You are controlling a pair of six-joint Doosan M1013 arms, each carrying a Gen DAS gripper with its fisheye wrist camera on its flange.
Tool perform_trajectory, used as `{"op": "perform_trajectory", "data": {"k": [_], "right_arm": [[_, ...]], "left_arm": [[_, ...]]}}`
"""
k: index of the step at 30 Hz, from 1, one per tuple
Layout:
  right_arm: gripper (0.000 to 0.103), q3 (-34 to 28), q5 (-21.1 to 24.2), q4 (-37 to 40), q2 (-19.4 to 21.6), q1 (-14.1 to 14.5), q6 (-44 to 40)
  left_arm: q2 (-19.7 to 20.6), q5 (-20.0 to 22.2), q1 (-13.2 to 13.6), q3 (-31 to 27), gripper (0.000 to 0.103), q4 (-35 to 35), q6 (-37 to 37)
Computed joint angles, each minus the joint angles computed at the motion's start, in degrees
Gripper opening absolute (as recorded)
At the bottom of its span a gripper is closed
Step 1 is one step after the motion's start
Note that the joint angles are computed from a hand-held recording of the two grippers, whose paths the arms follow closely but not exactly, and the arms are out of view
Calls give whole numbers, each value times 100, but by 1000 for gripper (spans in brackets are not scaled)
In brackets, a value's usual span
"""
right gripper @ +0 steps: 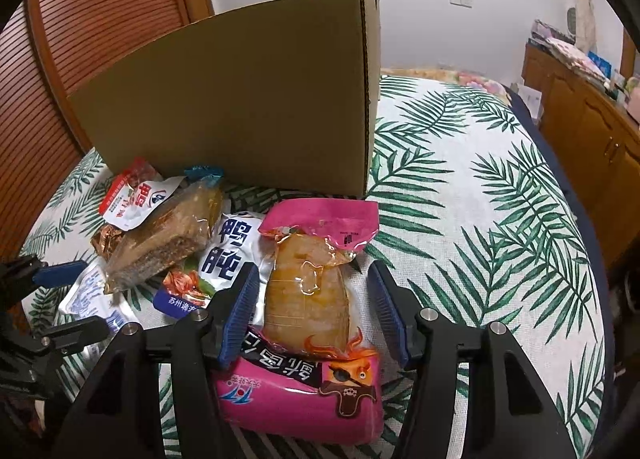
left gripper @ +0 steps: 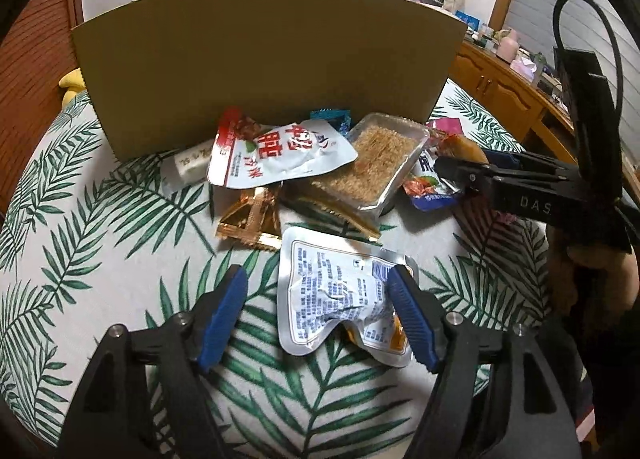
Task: Organize snacks
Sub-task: 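Grasp the clear-windowed white packet with left gripper while right grasps the pink pastry, then lift the white packet with the left gripper while right lifts the pink pastry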
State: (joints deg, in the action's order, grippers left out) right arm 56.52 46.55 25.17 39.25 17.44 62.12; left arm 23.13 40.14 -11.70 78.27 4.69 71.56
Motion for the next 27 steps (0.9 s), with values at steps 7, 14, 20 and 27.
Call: {"op": "perform_trajectory", "data": {"k": [7,14,20,27], "right_arm": [[57,-4,-5,-31,3,7,17],[57,8,-34,-69,2,20,57],[57,2,-32,-75,4,21,61],[57,-7,-25,-43,9,21,58]], "left_arm": [[-37,-23,28,41,74,-133,50],[-153,-145,56,133,74,-514,433],[-87,62,-16,58,74,-464,589],[-40,140,-202,97,80,316,593]]}}
